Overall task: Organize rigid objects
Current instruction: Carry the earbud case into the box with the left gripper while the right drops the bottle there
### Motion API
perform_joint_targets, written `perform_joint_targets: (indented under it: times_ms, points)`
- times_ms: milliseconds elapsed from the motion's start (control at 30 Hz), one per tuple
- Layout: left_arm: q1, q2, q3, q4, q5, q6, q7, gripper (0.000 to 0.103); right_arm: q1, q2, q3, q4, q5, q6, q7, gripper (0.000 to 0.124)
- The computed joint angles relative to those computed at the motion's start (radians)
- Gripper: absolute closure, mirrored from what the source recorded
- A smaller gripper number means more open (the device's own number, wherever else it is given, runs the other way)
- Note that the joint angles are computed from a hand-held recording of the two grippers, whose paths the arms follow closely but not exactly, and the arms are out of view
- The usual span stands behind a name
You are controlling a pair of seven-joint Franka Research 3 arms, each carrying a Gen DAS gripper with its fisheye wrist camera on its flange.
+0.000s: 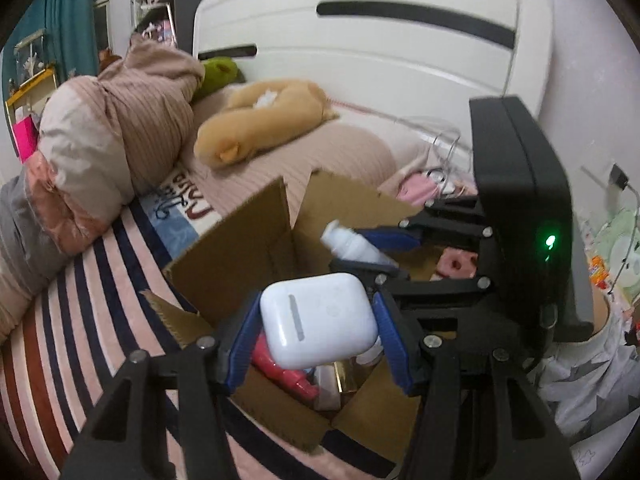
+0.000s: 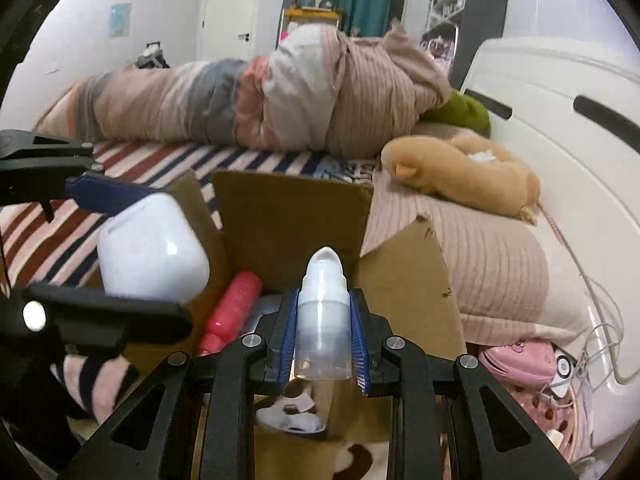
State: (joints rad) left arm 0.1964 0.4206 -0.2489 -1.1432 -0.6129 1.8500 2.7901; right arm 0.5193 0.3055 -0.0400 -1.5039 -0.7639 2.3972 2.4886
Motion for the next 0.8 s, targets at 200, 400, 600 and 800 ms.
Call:
perform_joint_targets:
  times_ms: [200, 400, 600, 800]
  points:
    - [-0.023, -0.005, 0.005, -0.038, 0.041, 0.042, 0.007, 0.050, -0.016, -0.063, -0.001, -0.127, -0.046, 0.098, 0.084, 0.099]
    - [-0.040, 0.000, 0.007, -0.054, 0.091, 0.066, 0.012, 0.050, -0.033, -0.075, 0.010, -0.156, -0.084, 0.141, 0.135, 0.098]
    - [-0.034, -0.024, 0.004, -0.100, 0.080, 0.100, 0.056, 0.049, -0.038, -0.073, 0.017, -0.155, -0.083, 0.138, 0.133, 0.098]
    - [-0.026, -0.025, 0.009, -0.095, 0.060, 0.089, 0.050, 0.045, -0.040, -0.076, 0.019, -0.156, -0.085, 0.135, 0.137, 0.098]
